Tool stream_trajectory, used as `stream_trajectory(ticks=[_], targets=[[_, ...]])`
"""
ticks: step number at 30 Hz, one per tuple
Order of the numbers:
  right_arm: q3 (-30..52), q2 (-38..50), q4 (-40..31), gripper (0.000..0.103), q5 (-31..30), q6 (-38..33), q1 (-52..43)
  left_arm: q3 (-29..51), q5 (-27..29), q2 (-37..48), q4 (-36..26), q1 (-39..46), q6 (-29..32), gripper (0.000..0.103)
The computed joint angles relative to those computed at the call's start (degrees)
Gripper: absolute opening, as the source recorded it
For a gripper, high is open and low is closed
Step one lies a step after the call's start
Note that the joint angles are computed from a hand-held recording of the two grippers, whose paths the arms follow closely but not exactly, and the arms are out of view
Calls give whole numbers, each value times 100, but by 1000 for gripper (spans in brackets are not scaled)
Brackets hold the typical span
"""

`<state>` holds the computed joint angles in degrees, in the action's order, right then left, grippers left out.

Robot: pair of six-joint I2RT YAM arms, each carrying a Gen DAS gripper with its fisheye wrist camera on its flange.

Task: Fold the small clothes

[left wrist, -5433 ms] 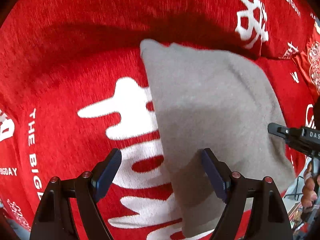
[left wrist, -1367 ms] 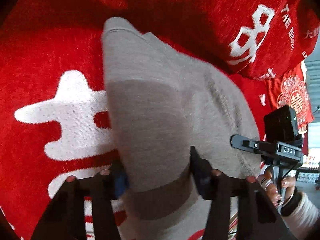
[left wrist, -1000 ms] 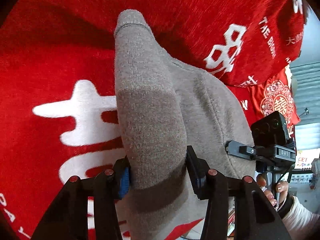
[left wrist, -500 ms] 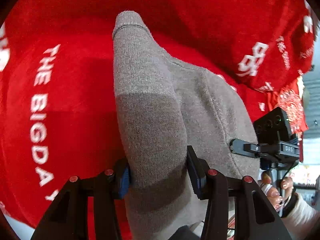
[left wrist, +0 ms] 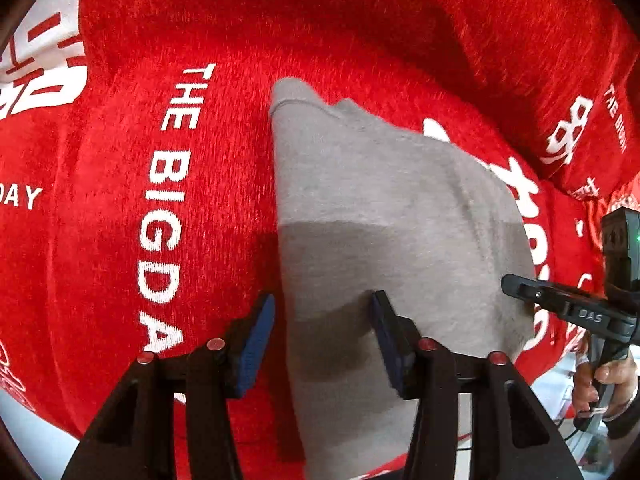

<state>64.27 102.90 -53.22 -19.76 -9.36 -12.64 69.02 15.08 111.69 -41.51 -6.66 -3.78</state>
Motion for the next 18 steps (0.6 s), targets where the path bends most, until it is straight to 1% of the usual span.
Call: stream_trajectory(ticks=[1, 2, 5, 8, 10, 11, 15, 16, 18], targets=[[-73, -66, 54, 26, -22, 138, -45, -24, -131, 21, 45, -62, -55, 64], [-140, -132, 82, 26, -20, 218, -101, -55, -232, -5, 91, -110, -103, 65], [-347, -369, 16, 26, 43, 241, -398, -124, -378, -123, 69, -144, -159, 65], [-390, -552, -255, 26, 121, 234, -662, -199, -534, -272, -34, -139, -156, 65], [-450, -713, -396, 26, 233, 250, -753, -264, -637, -390, -95, -131, -138, 65], [-476, -851, -462, 26, 260, 411, -654, -325, -686, -477, -127, -125, -129, 65], [-513, -1086, -739, 26, -157, 552, -762, -585, -853, -808, -190, -134, -150, 65], [-560, -1182, -809, 28, -285, 610, -751, -607, -862, -847, -225, -140, -158, 65], [-607, -1305, -960, 28, -418, 573, -766, -650, -893, -915, -351, -182, -204, 65]])
